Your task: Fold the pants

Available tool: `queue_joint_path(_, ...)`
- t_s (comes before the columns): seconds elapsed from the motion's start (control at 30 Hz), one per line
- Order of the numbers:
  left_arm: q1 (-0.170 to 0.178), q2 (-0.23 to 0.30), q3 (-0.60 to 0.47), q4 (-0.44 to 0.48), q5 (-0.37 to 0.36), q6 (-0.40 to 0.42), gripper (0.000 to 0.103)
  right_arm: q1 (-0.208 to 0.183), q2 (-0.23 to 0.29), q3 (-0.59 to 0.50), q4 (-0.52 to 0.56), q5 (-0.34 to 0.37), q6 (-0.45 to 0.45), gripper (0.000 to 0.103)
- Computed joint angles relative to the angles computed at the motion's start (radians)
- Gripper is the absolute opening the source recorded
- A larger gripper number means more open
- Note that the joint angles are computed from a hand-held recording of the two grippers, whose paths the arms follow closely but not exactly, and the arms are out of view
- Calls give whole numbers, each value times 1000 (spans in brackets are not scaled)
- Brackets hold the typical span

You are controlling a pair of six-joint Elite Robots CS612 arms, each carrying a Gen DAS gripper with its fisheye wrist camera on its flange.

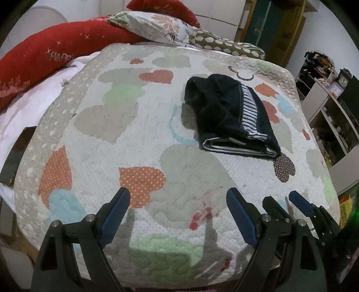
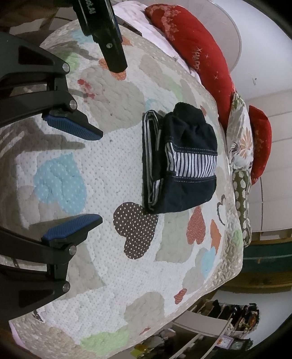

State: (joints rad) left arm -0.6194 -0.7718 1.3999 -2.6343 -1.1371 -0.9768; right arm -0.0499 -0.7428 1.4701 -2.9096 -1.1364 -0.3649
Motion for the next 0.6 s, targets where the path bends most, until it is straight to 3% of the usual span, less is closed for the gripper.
queue_joint_path(0.6,12,6,45,-107,-6,14,87,24,13,-3,-40,-78,-16,73)
